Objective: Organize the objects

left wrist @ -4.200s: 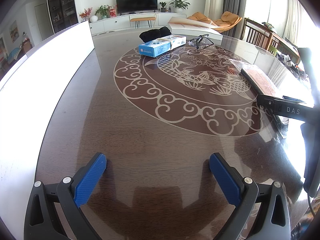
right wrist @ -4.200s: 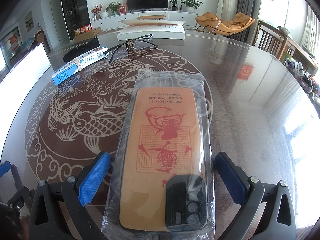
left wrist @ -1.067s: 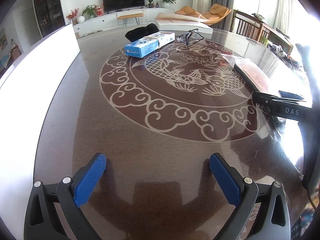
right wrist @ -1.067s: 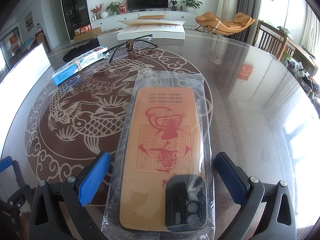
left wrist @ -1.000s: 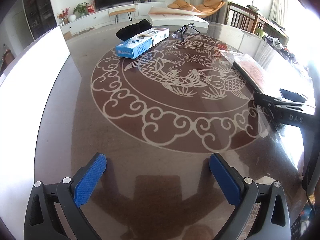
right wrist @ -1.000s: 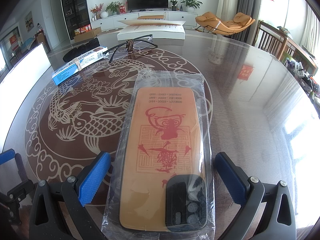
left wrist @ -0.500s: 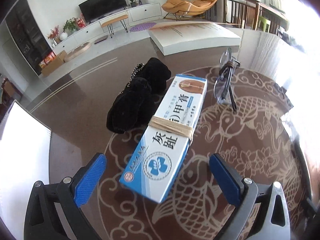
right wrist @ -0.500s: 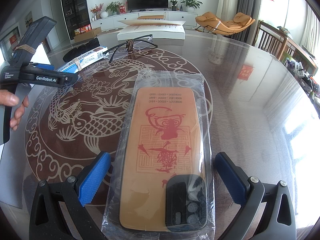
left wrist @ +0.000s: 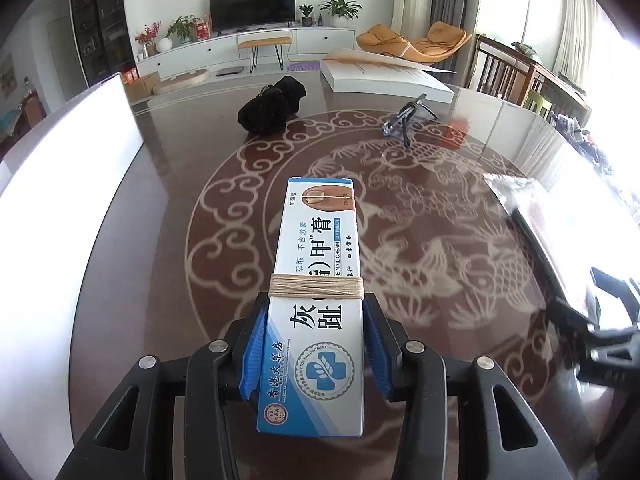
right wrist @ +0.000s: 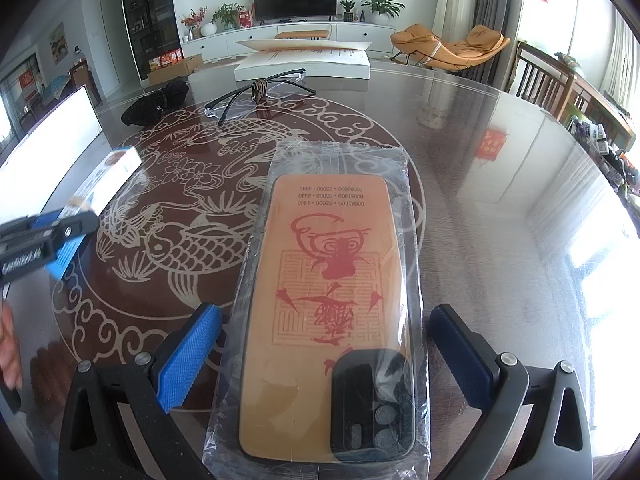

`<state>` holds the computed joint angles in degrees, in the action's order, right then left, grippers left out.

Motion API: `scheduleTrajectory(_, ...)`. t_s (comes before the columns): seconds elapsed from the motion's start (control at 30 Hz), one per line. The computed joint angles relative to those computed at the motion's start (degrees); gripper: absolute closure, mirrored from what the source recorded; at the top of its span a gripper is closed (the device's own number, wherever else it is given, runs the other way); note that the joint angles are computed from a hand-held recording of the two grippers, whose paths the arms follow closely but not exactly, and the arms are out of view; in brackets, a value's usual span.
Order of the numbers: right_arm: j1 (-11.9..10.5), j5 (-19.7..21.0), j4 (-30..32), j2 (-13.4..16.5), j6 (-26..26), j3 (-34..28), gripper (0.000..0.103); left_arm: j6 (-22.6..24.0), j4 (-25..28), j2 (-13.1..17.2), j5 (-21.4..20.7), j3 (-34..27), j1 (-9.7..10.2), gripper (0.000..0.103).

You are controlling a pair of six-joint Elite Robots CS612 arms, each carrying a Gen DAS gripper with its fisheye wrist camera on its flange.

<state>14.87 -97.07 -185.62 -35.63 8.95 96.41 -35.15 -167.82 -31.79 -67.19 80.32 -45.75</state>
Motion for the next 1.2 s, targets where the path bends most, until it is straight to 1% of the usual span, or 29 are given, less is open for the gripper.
scheduleTrajectory(0.03, 0.0, -0.01, -0.01, -0.01, 0.0, 0.01, 0.0, -0.54, -1.65, -0.68, 1.83, 2.27, -0.98, 0.057)
scheduleTrajectory(0.07, 0.0, 0.0, 0.02, 0.0, 0.0, -0.02, 0.0, -0.88, -2.65, -1.13, 3.41, 3.8, -1.75, 0.052)
scheduleTrajectory(0.1, -0.01, 0.0, 0.04, 0.01, 0.0, -0.04, 0.0, -1.25, -1.84, -1.47, 4.96, 4.41, -2.21, 0.037)
scheduleTrajectory(0.13, 0.0, -0.01, 0.0, 0.0, 0.0, -0.01, 0.0, -1.96, 0.6, -1.54, 6.54, 4.0, -2.42, 0.027)
scheduleTrajectory(0.17, 0.01, -0.01, -0.01, 0.0, 0.01, 0.01, 0.0, -2.59, 2.58, -1.42, 7.83, 3.39, -2.43, 0.009)
scheduleTrajectory(0.2, 0.01, -0.01, -0.01, 0.0, 0.01, 0.01, 0.0, -2.91, 4.32, -1.22, 8.22, 2.63, -2.17, 0.0)
scheduleTrajectory(0.27, 0.0, -0.01, 0.01, 0.0, 0.01, 0.01, 0.0, -2.27, 3.62, -0.94, 6.79, 2.21, -1.33, 0.0)
scheduleTrajectory(0.3, 0.0, -0.01, 0.01, 0.01, 0.0, -0.01, 0.0, -2.55, 2.81, -0.7, 4.87, 1.92, -0.76, 0.0)
scheduleTrajectory(0.33, 0.0, -0.01, -0.01, 0.01, 0.0, 0.01, 0.0, -3.57, 1.25, -0.43, 1.73, 1.77, 0.05, 0.0)
scheduleTrajectory(0.37, 0.0, -0.01, 0.01, -0.01, 0.0, 0.01, 0.0, -3.87, 0.69, -0.32, 0.99, 1.66, 0.42, 0.0)
scheduleTrajectory(0.53, 0.0, -0.01, 0.03, 0.01, 0.01, 0.0, 0.0, -3.73, 1.78, -0.04, 1.22, 0.91, 0.4, 0.0)
scheduleTrajectory(1.2, -0.01, 0.0, -0.02, -0.02, 0.0, 0.04, 0.0, -3.65, 1.65, 0.1, 1.24, 0.73, 0.42, 0.0)
